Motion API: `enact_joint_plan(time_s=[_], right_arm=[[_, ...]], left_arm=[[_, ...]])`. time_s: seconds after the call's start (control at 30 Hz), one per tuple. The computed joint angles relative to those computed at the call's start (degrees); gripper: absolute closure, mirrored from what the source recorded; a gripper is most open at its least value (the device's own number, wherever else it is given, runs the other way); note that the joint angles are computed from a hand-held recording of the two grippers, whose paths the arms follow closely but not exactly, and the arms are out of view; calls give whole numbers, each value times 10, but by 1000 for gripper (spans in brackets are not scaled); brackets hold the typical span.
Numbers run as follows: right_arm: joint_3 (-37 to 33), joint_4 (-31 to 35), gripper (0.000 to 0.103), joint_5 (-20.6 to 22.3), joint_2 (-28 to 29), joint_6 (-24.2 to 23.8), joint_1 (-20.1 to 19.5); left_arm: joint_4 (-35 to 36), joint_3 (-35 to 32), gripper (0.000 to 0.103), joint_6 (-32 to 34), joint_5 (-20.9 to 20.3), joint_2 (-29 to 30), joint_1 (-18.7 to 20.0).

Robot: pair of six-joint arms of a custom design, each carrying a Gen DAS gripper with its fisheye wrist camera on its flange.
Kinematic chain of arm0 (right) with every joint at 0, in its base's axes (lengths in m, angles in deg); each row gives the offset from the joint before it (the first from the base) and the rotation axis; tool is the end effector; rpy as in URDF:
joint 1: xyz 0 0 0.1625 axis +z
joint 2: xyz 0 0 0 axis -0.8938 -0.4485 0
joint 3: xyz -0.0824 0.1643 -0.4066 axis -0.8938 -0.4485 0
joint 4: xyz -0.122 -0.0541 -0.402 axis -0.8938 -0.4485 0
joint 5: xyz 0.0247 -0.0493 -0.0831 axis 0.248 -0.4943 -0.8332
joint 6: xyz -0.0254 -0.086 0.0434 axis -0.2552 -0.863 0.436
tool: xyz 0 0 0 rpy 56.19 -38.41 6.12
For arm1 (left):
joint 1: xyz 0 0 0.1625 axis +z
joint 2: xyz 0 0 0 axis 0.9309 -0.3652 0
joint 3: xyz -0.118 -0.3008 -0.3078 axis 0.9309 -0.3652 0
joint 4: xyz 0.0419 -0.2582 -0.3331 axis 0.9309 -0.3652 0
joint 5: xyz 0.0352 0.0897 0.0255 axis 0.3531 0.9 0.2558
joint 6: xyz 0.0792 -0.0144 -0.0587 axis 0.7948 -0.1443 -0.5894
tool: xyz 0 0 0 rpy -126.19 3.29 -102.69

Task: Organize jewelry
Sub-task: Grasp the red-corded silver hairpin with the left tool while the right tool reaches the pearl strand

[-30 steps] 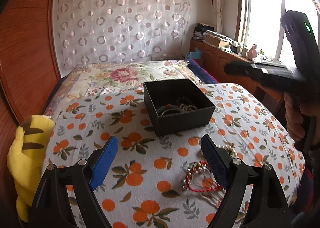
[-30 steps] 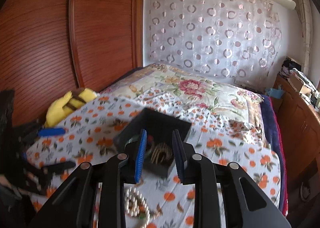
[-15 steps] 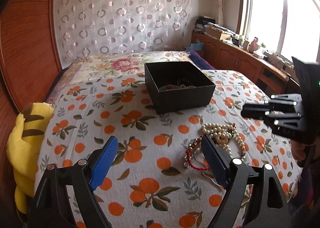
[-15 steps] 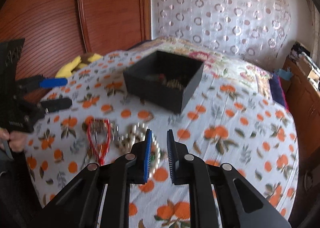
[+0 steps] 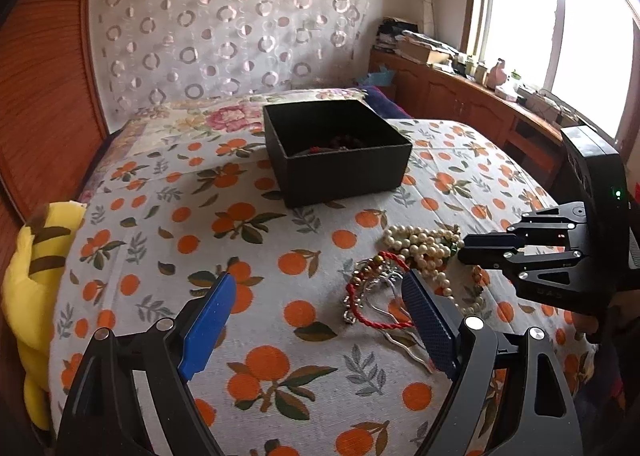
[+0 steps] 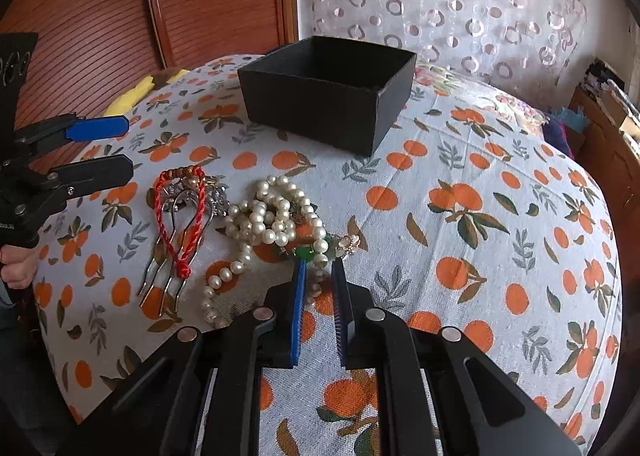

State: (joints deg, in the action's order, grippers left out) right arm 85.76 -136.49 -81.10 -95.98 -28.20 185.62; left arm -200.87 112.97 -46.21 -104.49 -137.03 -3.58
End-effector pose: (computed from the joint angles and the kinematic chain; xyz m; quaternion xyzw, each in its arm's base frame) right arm 0.3664 -0.4583 -0.0345 0.2348 -0.8834 0.2615 0.3101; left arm -0.0327 -0.4779 0.3663 0.3863 0.8653 -0.2469 0.2028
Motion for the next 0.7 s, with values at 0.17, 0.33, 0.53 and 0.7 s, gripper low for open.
enact_joint_plan(time_s=[0.17,0.33,0.53,0.7], right_arm=[[-1,-23,88,-12,10,-15,3],[7,-25,89,7,2,-6,-3],[10,-29,91,17,-1,1,-7],[7,-29,91,7,2,-4,-4]], left_arm=[[24,-12,39,-2,-15,13,3],[54,-34,48,-12,-27,41,10],[68,-48,51,-22,-33,64,13],[67,-49,63,-12,-26,73,9]])
